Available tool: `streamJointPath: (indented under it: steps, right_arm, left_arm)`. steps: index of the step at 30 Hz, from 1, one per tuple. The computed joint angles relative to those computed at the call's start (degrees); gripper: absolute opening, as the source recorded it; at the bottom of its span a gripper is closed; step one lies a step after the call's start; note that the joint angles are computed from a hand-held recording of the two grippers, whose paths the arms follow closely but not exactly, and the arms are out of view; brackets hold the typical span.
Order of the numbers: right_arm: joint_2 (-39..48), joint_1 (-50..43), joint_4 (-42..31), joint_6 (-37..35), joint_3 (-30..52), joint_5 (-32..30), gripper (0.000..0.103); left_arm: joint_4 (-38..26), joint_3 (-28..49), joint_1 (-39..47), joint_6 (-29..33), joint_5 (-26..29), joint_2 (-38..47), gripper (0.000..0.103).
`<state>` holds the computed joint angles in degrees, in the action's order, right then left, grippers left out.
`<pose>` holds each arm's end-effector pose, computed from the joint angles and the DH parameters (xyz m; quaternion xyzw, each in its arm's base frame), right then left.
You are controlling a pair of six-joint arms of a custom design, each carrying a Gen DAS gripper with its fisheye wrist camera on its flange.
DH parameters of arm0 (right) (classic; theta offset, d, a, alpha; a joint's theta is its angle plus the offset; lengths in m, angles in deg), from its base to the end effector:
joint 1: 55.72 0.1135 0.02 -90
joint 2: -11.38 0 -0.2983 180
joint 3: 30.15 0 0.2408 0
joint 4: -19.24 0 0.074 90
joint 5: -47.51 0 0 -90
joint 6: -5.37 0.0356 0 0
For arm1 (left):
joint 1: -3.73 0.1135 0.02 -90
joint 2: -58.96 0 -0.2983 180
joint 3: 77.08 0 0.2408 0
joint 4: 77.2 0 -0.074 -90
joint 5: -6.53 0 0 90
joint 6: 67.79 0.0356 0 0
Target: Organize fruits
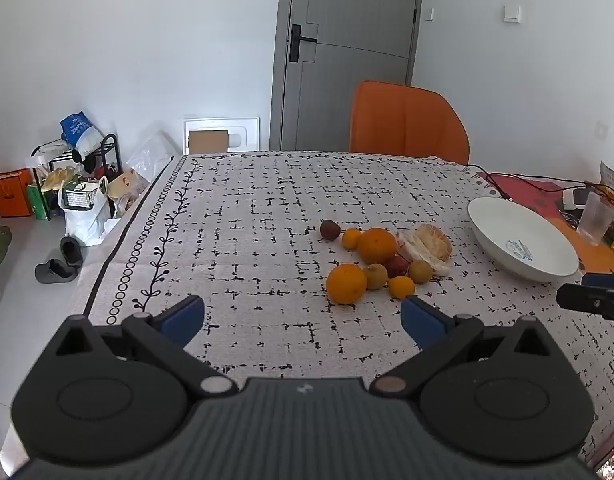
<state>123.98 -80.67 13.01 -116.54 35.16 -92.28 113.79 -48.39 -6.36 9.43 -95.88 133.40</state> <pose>0.3339 -0.1254 0.1340 -0.1838 0.8519 0.2164 0.4400 0.1957 -0.0270 0.1664 -0.0708 0.8794 0.0025 0.4707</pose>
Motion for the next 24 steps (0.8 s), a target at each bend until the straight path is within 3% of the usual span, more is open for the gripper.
streamJointPath:
  steps: [11,16,24]
  right_arm:
    - [-0.11,0.19,0.80,0.01,-0.49,0.14,0.103]
    - [-0.32,0.17,0.33,-0.56,-0.55,0.11,0.103]
    - [-0.49,0.21,0.40,-0.44,-0.57,0.11,0.103]
  left_arm:
    - [1.71,-0.68,-0.02,-0.05,0.68,0.85,0.103]
    - [-2.67,0.25,-0.47,-0.21,-0.03,-2.69,0.103]
    - [-1.66,0.45,-0.09,-0.24,0.08,-1.23,0.103]
